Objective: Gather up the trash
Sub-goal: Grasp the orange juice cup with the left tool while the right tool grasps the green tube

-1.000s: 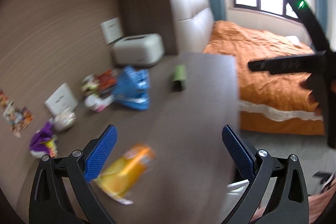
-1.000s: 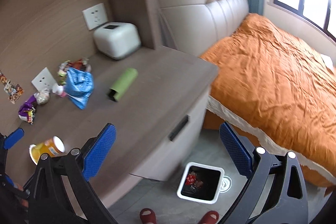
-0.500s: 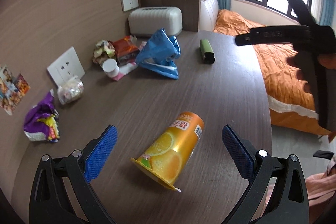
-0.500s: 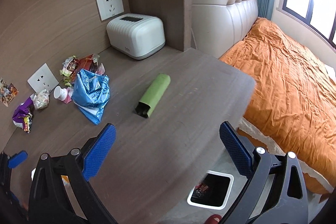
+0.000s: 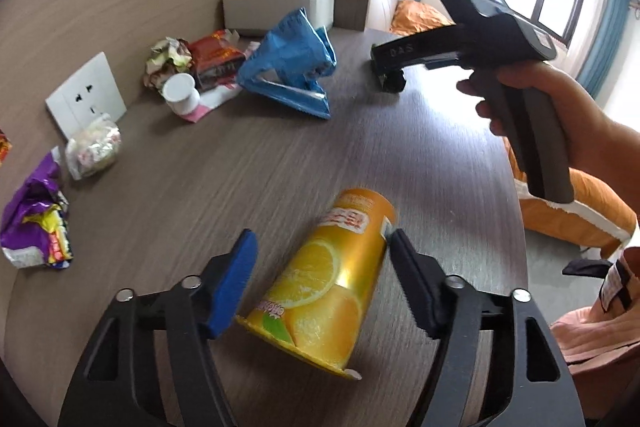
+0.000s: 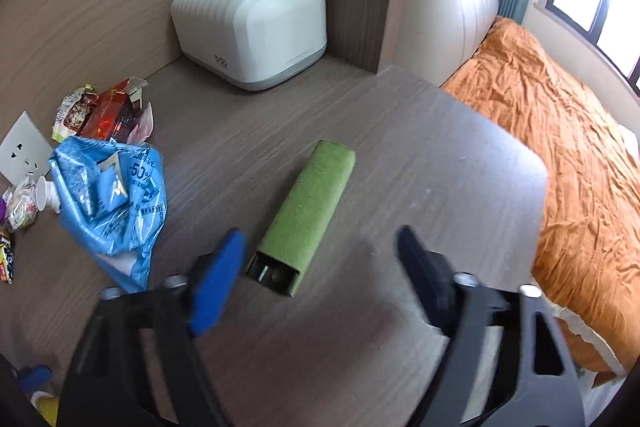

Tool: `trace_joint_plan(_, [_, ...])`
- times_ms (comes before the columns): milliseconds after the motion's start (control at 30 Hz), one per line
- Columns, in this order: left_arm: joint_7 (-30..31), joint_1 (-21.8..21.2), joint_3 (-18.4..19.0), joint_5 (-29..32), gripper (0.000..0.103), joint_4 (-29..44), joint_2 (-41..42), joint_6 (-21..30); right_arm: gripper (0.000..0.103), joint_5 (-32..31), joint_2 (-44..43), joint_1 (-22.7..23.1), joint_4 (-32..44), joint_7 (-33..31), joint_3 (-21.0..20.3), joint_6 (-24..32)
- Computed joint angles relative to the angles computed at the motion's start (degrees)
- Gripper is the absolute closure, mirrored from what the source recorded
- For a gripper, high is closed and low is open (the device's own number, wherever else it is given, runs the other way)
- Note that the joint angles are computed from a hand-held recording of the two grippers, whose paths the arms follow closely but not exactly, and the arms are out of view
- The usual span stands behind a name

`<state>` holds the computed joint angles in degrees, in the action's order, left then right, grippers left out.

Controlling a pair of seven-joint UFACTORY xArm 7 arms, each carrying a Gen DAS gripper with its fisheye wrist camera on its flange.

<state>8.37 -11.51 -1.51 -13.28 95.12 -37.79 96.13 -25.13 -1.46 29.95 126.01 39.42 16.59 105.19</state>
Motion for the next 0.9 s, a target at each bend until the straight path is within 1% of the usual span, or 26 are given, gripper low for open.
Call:
trace_joint_plan(33, [-0.09,-0.04,0.02,-0.13,0.046,-0.21,0.03,0.03,0.036,0.20,0.07,-0.07,-0.34,-0.04,-0.09,-0.16])
trace_joint_plan(100, [-0.48,-0.09,0.05,-0.43,0.054,-0.53,0.14,0.40,0.041,1.63,-0.05,-0.33,-0.88,-0.30,-0.46,-1.00])
trace_joint_plan(133, [-0.52,0.00,-0.19,-0.13,0.058,-0.85,0.07,0.61,0.048,1.64,-0.04,-0.32,-0.95,-0.36,-0.38,-1.27])
trace_joint_plan(167, [-0.39,-0.05,-0.35,-0.01,0.060,-1.17,-0.06,0.74,0.056,1.71,-0.04,-0.25,-1.12,-0.59,-0.28,-1.70])
trace_joint_plan(200, [-0.17,-0.01,-0.73,0.35,0.060,-1.57,-0.34,0.48,0.062,2.19,0.06,-0.22,-1.03,-0.95,-0.25,-1.99])
trace_joint_plan(233, [-0.10,0.05,-0.98,0.61,0.060,-1.70,-0.42,0.39,0.065,3.61,-0.81,-0.44,-2.57,-1.14,-0.61,-4.15])
trace_joint_plan(333, [0.13,0.06,-1.42,1.06,0.060,-1.92,-0.50,0.11,0.067,3.94,-0.14,-0.50,-1.87,-2.36,-0.30,-4.15])
trace_joint_plan(433, [-1.15,0.31,-1.21,0.49,0.060,-2.30,-0.68,-0.27,0.068,4.29,0.13,-0.46,-1.72,-2.77,-0.40,-4.04])
trace_joint_plan(567, [-2.45,0.66,-1.42,0.87,0.060,-1.02,-0.12,0.04,0.071,6.04,-1.24,-1.07,-2.36,-1.38,-0.71,-5.36])
trace_joint_plan(700, [-3.28,0.68,-1.90,1.32,0.060,1.62,0.62,0.51,0.071,5.66,-3.13,-1.35,-1.51,-1.50,0.58,-5.48])
trace_joint_plan(900, [-4.03,0.15,-4.04,1.83,0.060,6.03,2.20,0.47,0.071,5.82,-6.88,-2.79,-0.33,-2.95,3.05,-3.19])
